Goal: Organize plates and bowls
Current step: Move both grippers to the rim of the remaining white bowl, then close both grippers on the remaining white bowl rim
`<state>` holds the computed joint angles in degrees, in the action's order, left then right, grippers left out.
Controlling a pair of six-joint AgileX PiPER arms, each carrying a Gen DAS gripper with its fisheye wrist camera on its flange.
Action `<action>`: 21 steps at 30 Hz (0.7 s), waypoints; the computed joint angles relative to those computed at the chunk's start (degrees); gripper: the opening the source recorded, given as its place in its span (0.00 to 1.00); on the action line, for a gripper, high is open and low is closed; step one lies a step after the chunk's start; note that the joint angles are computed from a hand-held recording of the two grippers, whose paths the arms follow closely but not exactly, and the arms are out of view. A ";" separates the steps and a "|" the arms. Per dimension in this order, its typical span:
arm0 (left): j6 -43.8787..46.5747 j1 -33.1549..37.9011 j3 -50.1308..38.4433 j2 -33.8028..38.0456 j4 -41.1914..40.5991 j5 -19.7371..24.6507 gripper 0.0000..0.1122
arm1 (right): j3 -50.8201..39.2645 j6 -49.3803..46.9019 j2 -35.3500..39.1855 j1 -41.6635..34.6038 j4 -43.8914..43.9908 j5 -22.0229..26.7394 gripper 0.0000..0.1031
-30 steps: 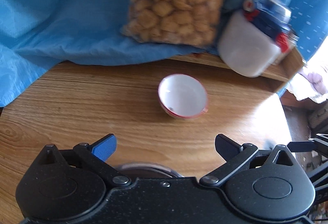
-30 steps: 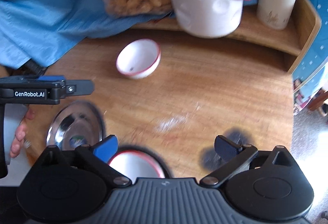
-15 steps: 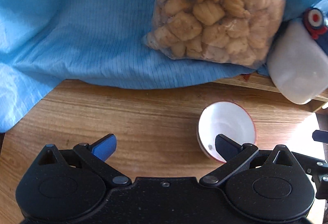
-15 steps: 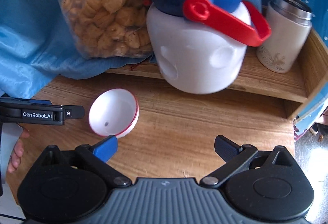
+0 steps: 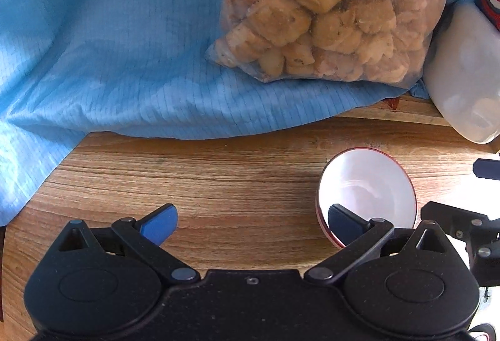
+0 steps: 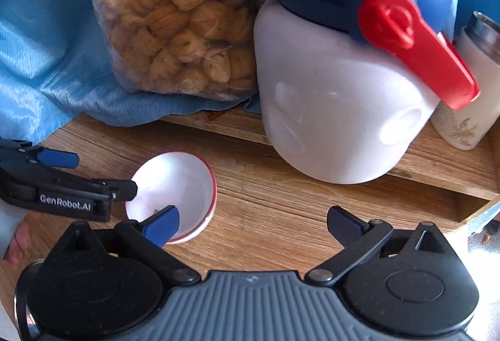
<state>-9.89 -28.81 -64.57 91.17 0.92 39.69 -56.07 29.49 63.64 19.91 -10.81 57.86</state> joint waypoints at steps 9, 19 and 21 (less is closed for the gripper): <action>1.23 -1.31 -1.74 2.27 -2.13 -0.72 0.91 | -0.47 -3.50 1.72 -2.34 2.39 -0.79 0.87; 5.46 -1.30 -3.78 3.82 -6.66 0.45 0.78 | -0.12 -11.70 2.78 -8.74 11.76 -1.76 0.63; 6.27 -1.16 -3.62 3.60 -8.41 0.71 0.72 | 0.00 -13.78 2.92 -10.25 14.18 -1.92 0.58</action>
<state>-3.62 -29.97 -68.19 94.77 -7.48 40.40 -56.07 15.71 66.56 9.66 3.37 55.94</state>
